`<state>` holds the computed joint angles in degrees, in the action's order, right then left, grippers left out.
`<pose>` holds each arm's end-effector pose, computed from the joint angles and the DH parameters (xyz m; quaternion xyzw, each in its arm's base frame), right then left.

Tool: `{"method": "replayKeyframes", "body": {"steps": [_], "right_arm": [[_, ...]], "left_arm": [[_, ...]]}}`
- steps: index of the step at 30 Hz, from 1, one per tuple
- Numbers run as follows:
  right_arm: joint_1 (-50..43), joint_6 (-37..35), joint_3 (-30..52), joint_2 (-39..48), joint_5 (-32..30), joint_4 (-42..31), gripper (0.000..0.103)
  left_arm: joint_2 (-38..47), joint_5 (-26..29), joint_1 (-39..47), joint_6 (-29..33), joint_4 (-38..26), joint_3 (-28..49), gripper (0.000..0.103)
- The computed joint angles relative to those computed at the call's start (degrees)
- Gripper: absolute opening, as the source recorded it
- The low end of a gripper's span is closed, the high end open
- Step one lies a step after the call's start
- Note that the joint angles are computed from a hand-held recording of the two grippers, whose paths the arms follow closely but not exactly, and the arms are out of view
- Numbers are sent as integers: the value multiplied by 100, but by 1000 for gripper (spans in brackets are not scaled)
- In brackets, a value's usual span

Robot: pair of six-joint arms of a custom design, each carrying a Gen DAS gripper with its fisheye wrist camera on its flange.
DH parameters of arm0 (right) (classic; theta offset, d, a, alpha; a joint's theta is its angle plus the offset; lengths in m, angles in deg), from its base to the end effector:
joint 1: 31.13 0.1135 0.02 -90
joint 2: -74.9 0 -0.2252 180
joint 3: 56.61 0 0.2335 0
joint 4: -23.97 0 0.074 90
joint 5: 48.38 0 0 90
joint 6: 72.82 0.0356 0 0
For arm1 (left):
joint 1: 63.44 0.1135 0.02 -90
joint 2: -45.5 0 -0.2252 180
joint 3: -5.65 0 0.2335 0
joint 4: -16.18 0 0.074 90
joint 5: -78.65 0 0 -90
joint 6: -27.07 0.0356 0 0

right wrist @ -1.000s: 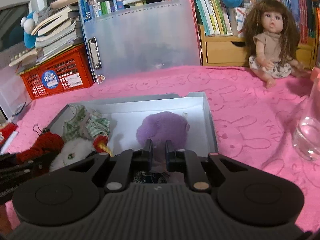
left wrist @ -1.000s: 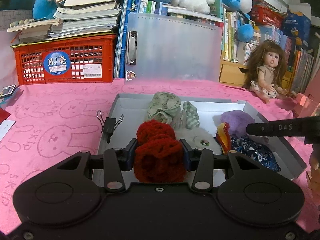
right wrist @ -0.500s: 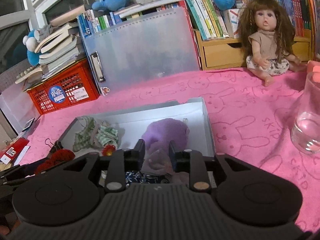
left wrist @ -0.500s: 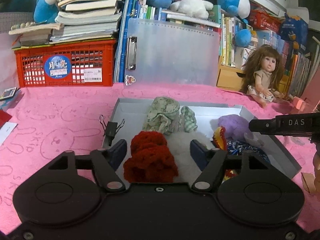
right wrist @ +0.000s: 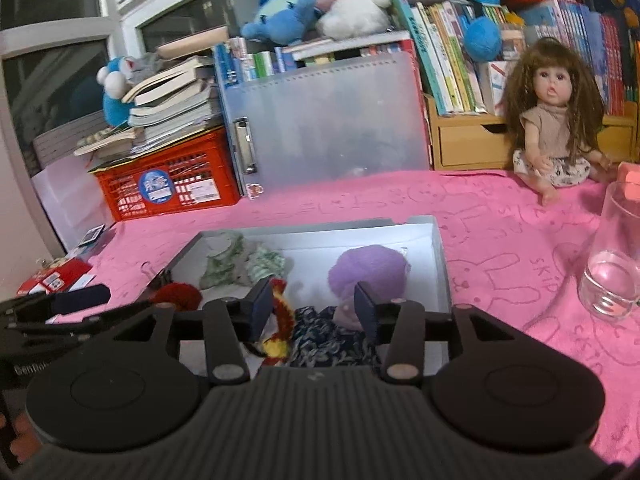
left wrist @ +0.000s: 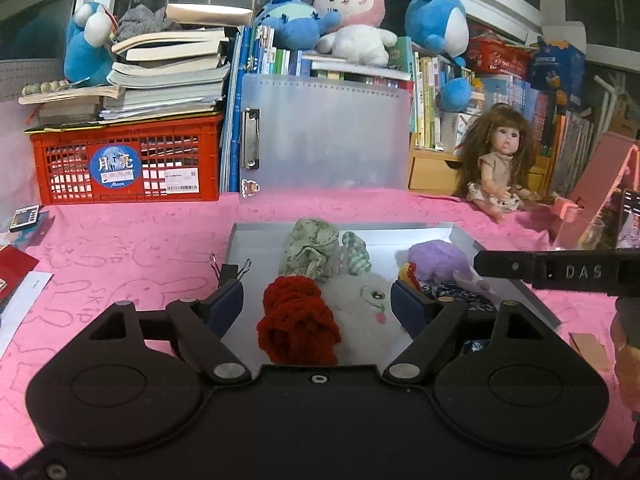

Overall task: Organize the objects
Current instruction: 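Open left gripper to drop the red plush while right gripper releases the pink item, then move left gripper to a black round cap while right gripper approaches another cap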

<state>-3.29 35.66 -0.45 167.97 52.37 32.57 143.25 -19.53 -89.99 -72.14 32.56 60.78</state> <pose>0.2814 0.1411 0.1465 -0.0219 0.8559 0.1268 0.5010 0.2887 -0.1386 0.1302 0.0904 0.8430 -0.1041 0.5199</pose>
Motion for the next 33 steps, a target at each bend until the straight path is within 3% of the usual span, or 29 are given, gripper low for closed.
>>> {"method": "replayKeyframes", "body": {"steps": [15, 33], "right_arm": [[1148, -68, -1155, -563, 914, 387, 70], [2379, -115, -2114, -1223, 1879, 700, 79]], "left_arm": [[-1364, -200, -222, 40, 258, -1651, 83], [-2529, -342, -513, -259, 140, -2912, 86]]}}
